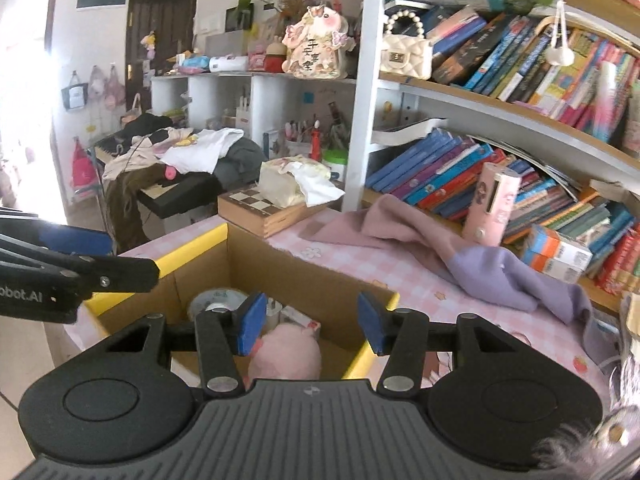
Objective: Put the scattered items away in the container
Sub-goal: 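Pull both tools back from the box toward the white cube and blue item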
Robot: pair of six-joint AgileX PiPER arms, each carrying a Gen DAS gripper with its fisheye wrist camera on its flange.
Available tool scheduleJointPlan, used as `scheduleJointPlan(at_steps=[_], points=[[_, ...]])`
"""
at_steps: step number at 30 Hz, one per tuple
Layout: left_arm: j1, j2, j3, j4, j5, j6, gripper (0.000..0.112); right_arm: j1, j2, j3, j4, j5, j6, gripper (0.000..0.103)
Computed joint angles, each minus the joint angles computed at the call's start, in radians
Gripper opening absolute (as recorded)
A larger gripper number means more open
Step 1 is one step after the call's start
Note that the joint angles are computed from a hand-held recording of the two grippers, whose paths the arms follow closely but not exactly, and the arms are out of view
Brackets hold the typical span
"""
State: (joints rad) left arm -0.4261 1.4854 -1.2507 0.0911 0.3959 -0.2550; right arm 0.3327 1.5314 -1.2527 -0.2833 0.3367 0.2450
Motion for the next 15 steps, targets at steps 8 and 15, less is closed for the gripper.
scheduleJointPlan(at_steps=[8,15], points=[[-0.081,-0.196,0.207,0.262,0.009,-0.281,0.078,0.151,-0.192,0.21,-0.368,0.054,0.414,0.049],[-0.188,-0.328,0.337,0.493,0.091,-0.544,0.079,0.34,-0.301,0.344,-0.567,0.176,0.63,0.049]])
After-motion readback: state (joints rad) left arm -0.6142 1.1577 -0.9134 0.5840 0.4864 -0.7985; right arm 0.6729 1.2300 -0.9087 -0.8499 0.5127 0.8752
